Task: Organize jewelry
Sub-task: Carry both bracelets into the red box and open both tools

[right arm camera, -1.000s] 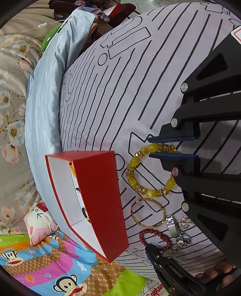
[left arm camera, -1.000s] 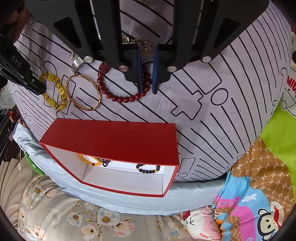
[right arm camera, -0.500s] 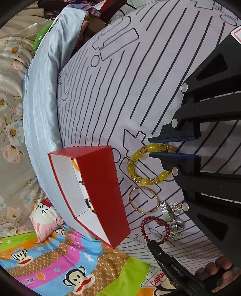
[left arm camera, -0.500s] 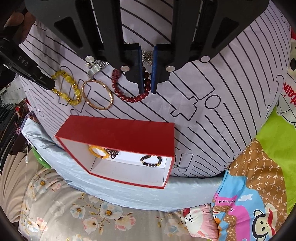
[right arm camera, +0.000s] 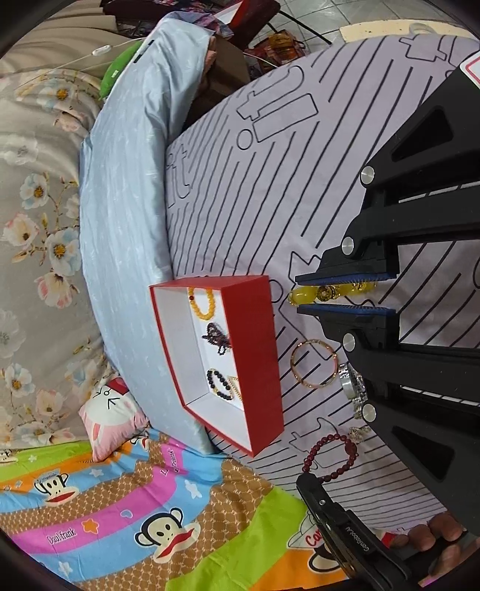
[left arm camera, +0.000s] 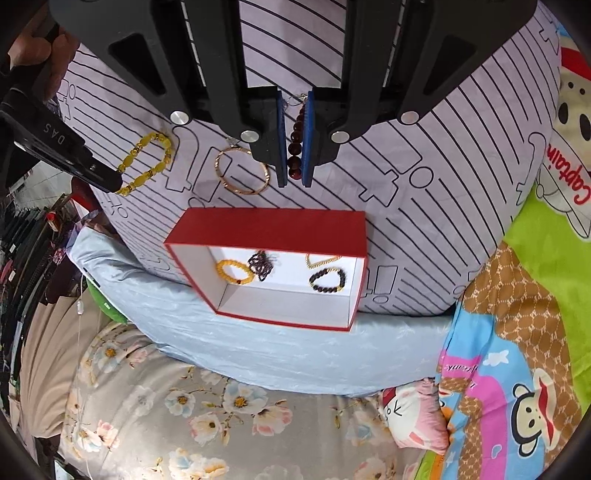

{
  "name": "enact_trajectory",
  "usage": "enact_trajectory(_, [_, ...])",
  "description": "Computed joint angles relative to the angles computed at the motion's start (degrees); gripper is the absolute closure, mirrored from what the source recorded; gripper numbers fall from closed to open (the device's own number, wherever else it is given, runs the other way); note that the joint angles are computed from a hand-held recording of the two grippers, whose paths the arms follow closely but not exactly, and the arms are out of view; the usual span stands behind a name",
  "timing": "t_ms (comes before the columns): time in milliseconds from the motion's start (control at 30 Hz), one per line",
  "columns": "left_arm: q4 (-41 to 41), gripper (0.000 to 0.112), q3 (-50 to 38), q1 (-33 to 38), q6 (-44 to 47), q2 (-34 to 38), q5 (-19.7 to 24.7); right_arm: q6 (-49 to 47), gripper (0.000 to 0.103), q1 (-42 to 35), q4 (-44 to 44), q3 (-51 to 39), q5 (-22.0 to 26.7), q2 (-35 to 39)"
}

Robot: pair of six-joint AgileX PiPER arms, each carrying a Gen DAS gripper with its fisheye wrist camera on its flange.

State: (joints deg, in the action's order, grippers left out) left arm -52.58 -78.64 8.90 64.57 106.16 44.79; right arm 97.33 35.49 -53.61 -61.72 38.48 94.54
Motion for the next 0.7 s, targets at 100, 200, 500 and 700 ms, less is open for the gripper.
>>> enact_trajectory(100, [-0.28,0.105,-0.81,0.15,0.16,-0.77,1.31,-1.23,0.094,0.36,-0.06,-0.63,1.03,-0.92])
enact_trajectory(200, [-0.08,0.105,-3.34,0.02,-1.04,-0.69,3.81,-3.80,0.094,-0.03,0.65,-1.89,1.18,-1.66])
enact_trajectory(500, [2.49,0.105,-15.54,-4.65,-6.80,2.98,4.37,-18.44,0.094,-4.05,5.02,-13.87,1.52,0.92])
enact_trajectory(700, [6.97,0.105,-32.30,-7.44,-16.07,12.95,7.89,-31.37,0.094,-9.46,13.42,-25.68,-1.48,7.91])
